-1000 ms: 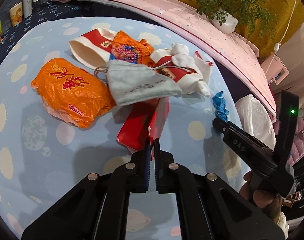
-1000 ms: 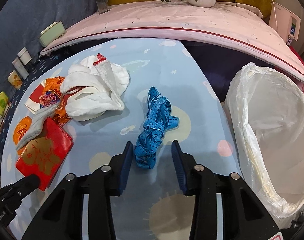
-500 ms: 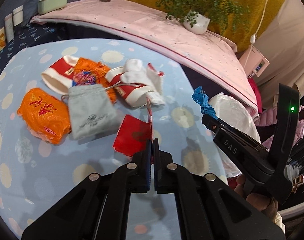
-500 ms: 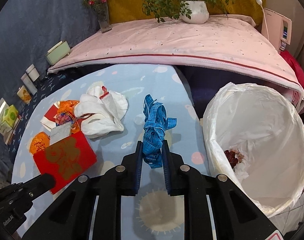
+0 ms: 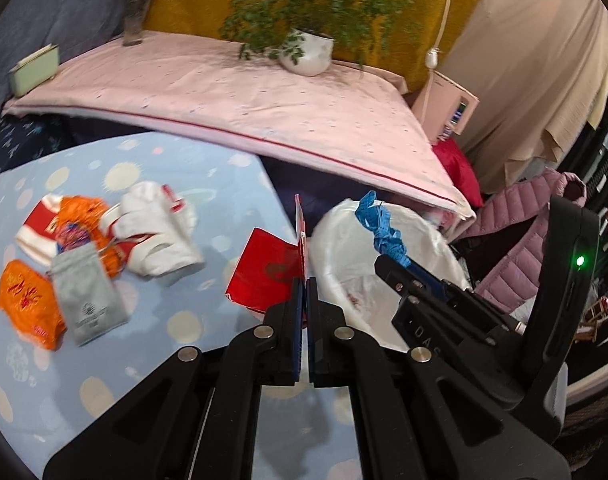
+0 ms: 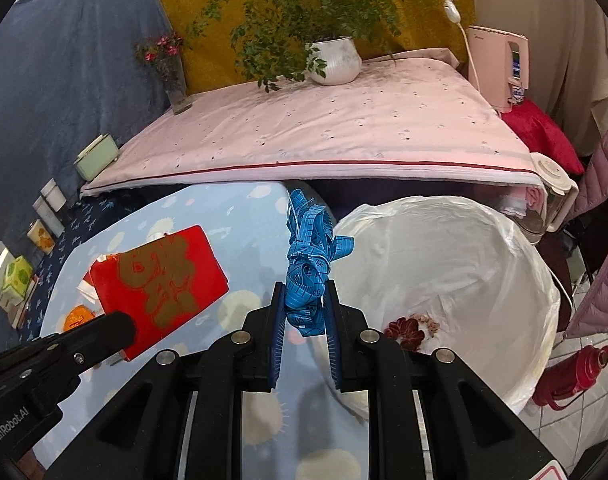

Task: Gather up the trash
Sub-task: 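Carry both items into the white bin and open both tools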

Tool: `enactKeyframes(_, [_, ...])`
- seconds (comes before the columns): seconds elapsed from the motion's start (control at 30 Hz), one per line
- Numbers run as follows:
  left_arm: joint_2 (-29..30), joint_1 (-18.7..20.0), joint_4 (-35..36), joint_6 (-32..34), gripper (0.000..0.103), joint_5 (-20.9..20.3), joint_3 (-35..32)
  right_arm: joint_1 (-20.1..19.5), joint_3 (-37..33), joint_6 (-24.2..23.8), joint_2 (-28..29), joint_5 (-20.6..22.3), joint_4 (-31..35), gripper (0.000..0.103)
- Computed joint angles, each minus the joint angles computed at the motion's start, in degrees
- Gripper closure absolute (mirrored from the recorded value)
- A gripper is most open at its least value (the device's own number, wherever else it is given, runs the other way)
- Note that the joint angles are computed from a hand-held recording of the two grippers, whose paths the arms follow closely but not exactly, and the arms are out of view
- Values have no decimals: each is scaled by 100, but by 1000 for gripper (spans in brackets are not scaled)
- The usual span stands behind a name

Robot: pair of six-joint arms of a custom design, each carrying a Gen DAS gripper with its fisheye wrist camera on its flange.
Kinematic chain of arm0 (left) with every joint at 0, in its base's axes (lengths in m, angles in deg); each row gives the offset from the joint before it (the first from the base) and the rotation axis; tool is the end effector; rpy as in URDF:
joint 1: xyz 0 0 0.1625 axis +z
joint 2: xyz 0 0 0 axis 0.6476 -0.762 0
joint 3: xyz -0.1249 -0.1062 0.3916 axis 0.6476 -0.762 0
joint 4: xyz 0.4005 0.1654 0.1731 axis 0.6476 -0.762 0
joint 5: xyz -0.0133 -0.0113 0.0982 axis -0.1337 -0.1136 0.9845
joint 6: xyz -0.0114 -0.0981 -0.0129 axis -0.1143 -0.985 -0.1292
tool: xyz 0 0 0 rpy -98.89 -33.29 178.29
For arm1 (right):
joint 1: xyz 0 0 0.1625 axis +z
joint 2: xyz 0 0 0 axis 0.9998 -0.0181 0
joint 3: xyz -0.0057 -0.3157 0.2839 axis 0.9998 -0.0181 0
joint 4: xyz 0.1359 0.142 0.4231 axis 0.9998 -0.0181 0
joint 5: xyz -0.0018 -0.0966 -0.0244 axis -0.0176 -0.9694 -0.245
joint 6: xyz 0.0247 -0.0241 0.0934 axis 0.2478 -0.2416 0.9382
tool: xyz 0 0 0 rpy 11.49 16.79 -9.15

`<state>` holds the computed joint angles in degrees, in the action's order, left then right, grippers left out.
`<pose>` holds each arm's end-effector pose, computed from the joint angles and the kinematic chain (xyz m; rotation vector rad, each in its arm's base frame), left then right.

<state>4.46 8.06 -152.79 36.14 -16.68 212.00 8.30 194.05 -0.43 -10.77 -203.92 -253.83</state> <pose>-0.2283 -0.5238 0.0978 0.7986 2.6550 -0.6123 0.1335 -0.4842 0.1096 -0.0368 -2.2366 1.1450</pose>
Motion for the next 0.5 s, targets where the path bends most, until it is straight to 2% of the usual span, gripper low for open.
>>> enactKeyframes(0.3, [626, -344, -26, 212, 102, -331, -391, -415, 474, 152, -468, -6, -342, 86])
enactKeyframes(0.5, [892, -429, 33, 233, 101, -438, -571, -584, 654, 185, -628, 38, -464, 85])
